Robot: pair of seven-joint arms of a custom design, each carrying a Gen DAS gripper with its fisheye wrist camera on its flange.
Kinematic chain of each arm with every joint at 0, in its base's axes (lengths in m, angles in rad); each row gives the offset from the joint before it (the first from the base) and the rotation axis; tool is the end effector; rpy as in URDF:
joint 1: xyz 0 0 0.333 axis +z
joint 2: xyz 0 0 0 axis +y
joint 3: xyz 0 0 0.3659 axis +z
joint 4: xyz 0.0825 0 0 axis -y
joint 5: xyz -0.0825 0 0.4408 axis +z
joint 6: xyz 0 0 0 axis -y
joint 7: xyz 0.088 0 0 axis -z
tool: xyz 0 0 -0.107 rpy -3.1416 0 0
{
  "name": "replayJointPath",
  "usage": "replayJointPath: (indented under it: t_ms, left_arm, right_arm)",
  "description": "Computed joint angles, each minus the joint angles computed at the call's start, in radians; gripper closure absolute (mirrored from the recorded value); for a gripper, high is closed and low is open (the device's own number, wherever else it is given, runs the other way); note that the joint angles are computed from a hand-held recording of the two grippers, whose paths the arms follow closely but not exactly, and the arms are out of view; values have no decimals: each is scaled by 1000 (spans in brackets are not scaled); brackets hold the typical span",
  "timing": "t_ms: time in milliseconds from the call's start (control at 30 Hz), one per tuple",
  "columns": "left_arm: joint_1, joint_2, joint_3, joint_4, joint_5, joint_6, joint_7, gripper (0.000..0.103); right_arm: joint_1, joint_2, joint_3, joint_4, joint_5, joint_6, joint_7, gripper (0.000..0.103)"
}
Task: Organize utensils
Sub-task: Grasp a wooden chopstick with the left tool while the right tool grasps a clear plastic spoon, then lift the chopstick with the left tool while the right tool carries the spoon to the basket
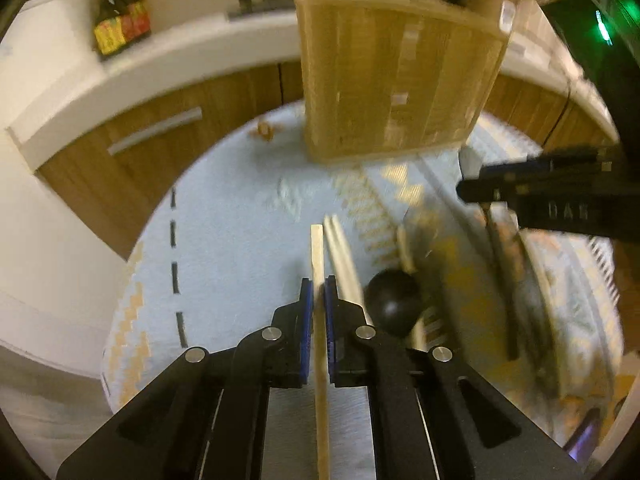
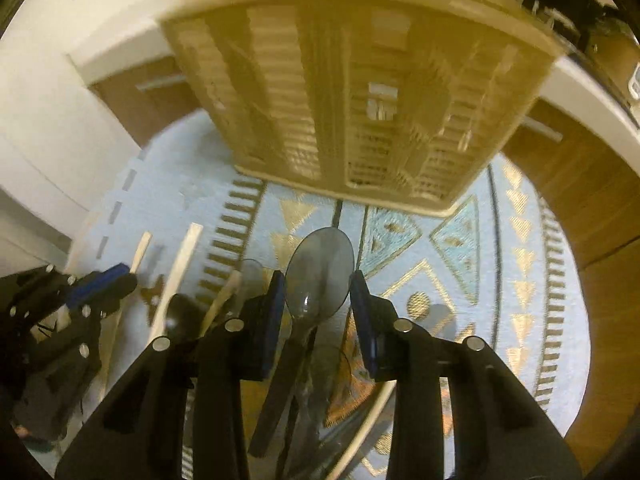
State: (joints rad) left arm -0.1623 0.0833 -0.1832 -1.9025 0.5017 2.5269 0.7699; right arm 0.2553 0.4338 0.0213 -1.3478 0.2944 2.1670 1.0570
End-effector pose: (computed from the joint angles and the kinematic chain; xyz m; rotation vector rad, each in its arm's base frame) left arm 0.6385 -0.2312 0.5420 -1.9506 1.7169 -0.5919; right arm 0.7666 0.2257 0.5545 -2.4110 1.1686 -0.1731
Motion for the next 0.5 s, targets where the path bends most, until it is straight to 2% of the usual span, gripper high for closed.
replayJointPath:
  t_ms: [100,167,200,233,333,467,500]
  left_arm:
    - [-4,-53,8,-49,122,133,-131,99]
    - [-3,-74,8,-58,214,172,-226,99]
    - [-2,-80,7,-57,268,199,-279,99]
    - [2,-91,7,-56,344,232,-351,99]
    - [12,-106,-3,-15,567,262,-570,99]
    - [20,-65,6,108,757,285,-727,99]
    - [16,-48,8,154,824,269,-775,99]
  right_arm:
    - [-45,-79,30,-91,97,81,-122,73]
    - [-68,-135,45,-156,175,146,-217,73]
    - [-75,-147,37,-158,212,140,-256,73]
    - [-107,-143,59,-125,237,137,-276,73]
    - [-123,-171,54,-123,360,141,-356,73]
    - [-139,-152,58,-33,474,163,-387,73]
    - [-142,-135,59,-3,489,169,-390,73]
